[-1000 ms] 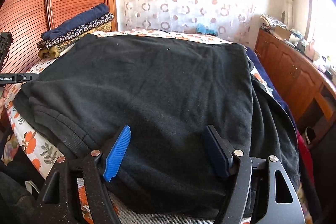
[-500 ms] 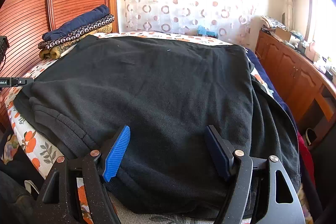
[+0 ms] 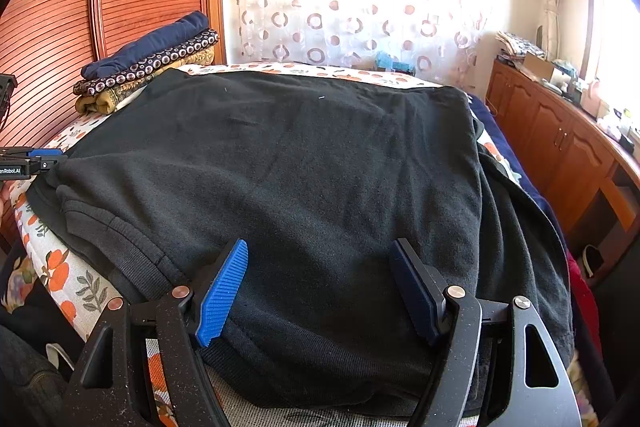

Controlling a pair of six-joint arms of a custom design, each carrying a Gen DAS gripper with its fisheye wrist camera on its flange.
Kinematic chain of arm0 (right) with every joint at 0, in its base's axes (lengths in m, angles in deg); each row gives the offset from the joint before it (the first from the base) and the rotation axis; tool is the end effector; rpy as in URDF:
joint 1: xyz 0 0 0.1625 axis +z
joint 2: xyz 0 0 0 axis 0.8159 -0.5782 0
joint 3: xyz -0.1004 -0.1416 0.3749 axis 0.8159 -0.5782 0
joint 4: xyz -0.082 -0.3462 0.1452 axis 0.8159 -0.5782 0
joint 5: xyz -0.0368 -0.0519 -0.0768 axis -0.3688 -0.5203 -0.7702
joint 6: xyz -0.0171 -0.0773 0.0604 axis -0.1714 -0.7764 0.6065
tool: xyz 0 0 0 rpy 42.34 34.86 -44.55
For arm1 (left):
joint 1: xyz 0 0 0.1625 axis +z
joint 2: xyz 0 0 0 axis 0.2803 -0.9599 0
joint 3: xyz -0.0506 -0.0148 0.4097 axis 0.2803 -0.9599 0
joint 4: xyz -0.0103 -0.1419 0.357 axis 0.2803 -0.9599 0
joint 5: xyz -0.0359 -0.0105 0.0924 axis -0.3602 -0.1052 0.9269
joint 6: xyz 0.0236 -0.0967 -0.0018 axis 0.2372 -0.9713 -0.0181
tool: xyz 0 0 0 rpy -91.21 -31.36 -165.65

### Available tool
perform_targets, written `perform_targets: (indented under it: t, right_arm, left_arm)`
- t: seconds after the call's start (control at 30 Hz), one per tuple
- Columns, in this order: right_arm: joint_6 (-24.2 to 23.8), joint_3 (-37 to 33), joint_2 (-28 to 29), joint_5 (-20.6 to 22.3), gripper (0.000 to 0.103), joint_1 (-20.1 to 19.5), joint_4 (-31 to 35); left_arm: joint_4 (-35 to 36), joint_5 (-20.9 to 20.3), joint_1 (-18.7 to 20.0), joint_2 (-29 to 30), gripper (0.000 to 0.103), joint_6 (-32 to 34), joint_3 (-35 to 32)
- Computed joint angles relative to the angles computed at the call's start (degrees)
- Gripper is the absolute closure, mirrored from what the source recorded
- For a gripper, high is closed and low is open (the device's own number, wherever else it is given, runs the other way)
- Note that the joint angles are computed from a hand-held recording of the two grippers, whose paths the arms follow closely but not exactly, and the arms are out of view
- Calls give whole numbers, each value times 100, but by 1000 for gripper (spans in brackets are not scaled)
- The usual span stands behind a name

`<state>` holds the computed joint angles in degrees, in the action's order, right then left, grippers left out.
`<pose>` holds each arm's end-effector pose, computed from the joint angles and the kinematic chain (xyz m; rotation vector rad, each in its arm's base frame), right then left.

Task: Fold small clothes

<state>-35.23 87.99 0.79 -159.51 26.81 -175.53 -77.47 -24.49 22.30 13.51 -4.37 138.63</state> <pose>0.0664 -0.4854 0.1873 1.3285 -2.3416 0.7358 -0.1459 -0.4002 0.1528 -0.0433 2.2174 -1.0263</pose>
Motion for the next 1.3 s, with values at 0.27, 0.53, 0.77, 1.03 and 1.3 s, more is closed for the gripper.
perform_targets:
  t: [0.27,0.53,0.77,1.03,1.3]
  right_arm:
    - [-24,-10,-7,19,28,-17,29]
    - [-58,-199,-208,-46,28,4,667]
    - [138,-373,-599,95,28,-168,914]
    - [243,-449,-1050,331,28,-493,877]
    - [348,-411,-1373,545,28,-784,850]
  left_arm:
    - [-1700,-508,49,204,94,1027,220]
    - [-2579,-660,-143,550,97,2468,-336]
    - [-2591,-1487,157,1526,98,4216,-2042]
    - [-1445,-2703,403,2832,98,5221,-4450]
    - [-508,-3296,350,3491,97,5432,-5649]
